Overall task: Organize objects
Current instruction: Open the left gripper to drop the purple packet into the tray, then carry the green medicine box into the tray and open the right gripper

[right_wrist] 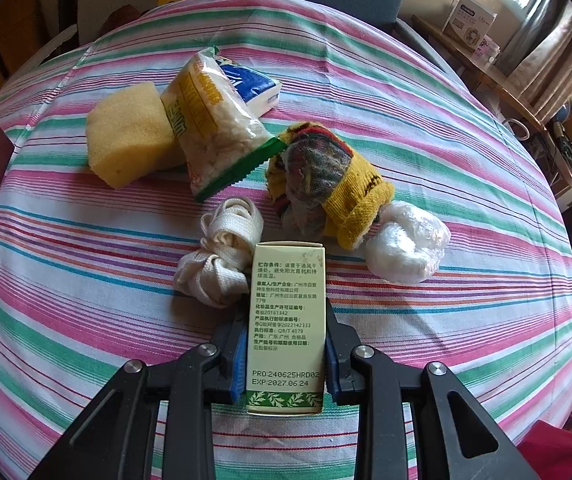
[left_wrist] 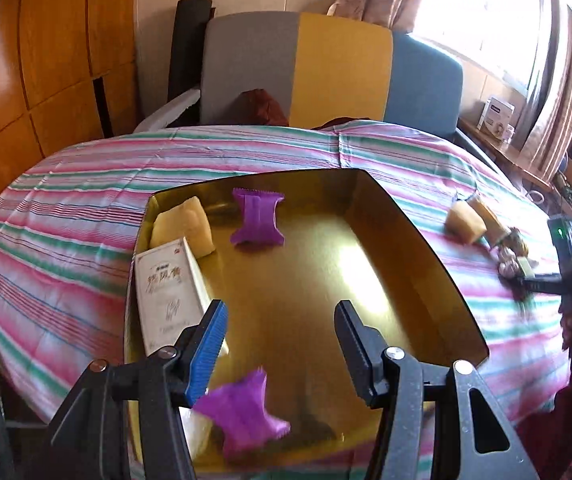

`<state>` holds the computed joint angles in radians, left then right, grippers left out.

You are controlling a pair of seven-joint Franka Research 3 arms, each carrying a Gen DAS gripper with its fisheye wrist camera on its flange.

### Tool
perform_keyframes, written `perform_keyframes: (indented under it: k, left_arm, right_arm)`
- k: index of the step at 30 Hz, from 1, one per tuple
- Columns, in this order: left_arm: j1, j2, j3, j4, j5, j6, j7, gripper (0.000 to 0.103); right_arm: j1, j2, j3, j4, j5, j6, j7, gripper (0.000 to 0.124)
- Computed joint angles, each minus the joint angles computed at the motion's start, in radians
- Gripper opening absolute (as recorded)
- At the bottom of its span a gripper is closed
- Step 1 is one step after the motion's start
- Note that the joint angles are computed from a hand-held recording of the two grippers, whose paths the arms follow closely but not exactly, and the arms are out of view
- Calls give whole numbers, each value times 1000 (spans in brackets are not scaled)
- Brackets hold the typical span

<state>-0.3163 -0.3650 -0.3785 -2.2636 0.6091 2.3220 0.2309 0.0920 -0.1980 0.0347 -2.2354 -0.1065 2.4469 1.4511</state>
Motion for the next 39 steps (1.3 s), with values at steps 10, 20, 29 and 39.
perform_keyframes:
  k: [10,20,29,39]
  left_arm:
    - [-27,-47,-19,-42,13,-34,-15,56]
    - [-21,-100,-12,-102,-14,-13,-28,56]
    - [-6,-138,-9,-131,-28,-1,-38,56]
    - [30,-258,2,-194,-58,-109,-71,56]
  right_arm:
    - [-5,-23,16,-32,-56,28,28,30]
    - [6,-71,14,-40,-43,-22,52,30]
    - [77,-219,0,-57,204,-49,-78,30]
    - [302,-229,76,23,511,-116,-203,30]
